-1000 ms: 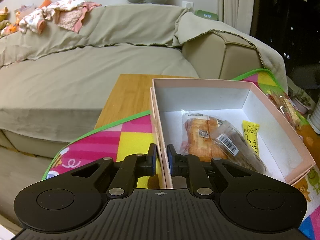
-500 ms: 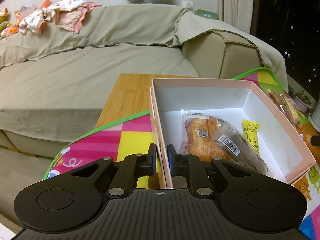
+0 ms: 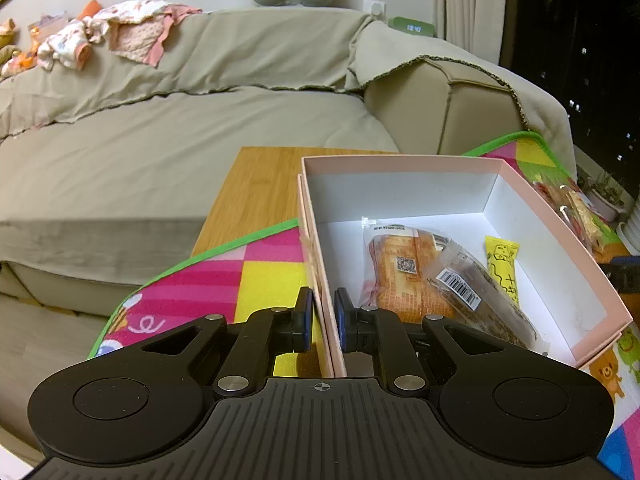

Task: Organize objects
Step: 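Grasp the yellow-green snack stick with the right tool and lift it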

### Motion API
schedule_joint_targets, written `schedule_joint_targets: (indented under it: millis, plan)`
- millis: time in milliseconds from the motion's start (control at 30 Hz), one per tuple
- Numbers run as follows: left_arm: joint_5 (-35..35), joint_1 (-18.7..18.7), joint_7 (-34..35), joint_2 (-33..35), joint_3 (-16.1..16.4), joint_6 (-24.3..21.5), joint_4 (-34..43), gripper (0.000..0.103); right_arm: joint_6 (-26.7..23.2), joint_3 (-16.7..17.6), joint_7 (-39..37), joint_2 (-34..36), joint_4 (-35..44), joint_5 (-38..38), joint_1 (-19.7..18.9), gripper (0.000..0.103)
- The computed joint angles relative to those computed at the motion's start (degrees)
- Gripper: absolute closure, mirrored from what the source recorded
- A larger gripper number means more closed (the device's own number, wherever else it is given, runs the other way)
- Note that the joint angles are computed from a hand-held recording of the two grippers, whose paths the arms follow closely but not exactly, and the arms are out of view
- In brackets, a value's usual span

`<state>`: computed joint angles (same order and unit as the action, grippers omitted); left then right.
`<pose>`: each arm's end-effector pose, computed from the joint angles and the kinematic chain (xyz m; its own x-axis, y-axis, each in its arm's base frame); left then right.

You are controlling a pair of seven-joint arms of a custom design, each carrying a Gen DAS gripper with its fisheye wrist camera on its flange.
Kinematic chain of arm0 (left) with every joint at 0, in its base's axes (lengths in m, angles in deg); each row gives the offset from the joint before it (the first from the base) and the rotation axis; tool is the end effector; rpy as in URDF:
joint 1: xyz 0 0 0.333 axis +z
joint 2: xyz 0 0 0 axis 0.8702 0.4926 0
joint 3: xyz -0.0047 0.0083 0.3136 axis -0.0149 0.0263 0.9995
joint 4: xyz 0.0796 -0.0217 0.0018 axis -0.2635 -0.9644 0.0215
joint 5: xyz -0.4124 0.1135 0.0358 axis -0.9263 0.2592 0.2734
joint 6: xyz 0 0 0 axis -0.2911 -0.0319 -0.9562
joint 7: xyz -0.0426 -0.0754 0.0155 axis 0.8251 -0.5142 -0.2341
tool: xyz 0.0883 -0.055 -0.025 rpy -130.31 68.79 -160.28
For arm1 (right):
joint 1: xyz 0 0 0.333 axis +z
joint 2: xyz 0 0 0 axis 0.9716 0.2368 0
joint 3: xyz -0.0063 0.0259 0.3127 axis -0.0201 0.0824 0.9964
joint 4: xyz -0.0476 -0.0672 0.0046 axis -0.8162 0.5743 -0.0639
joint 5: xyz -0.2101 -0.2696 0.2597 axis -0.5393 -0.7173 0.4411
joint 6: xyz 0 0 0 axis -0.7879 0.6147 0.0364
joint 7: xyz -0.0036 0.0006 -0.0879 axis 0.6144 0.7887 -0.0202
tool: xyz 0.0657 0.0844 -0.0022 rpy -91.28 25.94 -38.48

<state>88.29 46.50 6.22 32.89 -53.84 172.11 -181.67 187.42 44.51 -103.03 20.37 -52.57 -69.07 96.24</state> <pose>0.6538 -0.2659 0.2878 -0.4063 -0.9129 0.0385 -0.6163 0.2427 -0.7492 0.5831 0.2145 0.2911 -0.2534 -0.9651 -0.0667 -0.6875 0.2282 -0.6894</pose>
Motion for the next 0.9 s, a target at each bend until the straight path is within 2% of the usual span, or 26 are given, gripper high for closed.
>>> schedule_joint_targets:
  millis: [100,200,333,500,567,600,700,767,900]
  plan:
    - [0.1,0.6,0.0,0.0,-0.7,0.1,-0.1,0.089,0.7,-1.4,8.4,-1.0,-0.3,-6.7,0.0,0.033]
    - [0.1,0.8,-0.1,0.1,-0.8,0.3,-0.2,0.089,0.8,-1.8,20.2,-2.0,-0.8,-13.5,-2.5,0.033]
    - [0.2,1.2,-0.1,0.2,-1.3,0.3,-0.1,0.089,-2.0,-0.5,23.2,-0.8,0.1,-16.4,-5.2,0.041]
    - [0.1,0.5,-0.3,0.1,-0.4,0.2,-0.1,0.089,-1.9,0.5,31.1,3.3,4.0,-20.8,-7.0,0.045]
    - [-0.2,-0.4,-0.5,-0.1,0.5,0.1,-0.1,0.089,-1.4,0.5,29.6,5.0,5.7,-19.2,-7.3,0.051]
    - [-0.3,-0.8,-0.7,-0.2,0.9,0.1,-0.2,0.089,-1.5,0.4,28.9,5.3,6.0,-18.6,-7.2,0.059]
    - [-0.9,-2.8,-1.2,-0.4,2.9,0.2,-0.4,0.090,-1.7,0.2,21.4,4.6,5.3,-13.1,-6.7,0.071]
    - [-1.3,-4.5,-1.6,-0.6,4.6,0.3,-0.5,0.090,-0.8,0.0,16.5,3.4,3.7,-9.7,-6.5,0.073]
    - [-1.3,-4.4,-1.7,-0.6,4.4,0.3,-0.5,0.090,0.2,-0.2,10.3,0.2,-0.6,-5.5,-5.8,0.074]
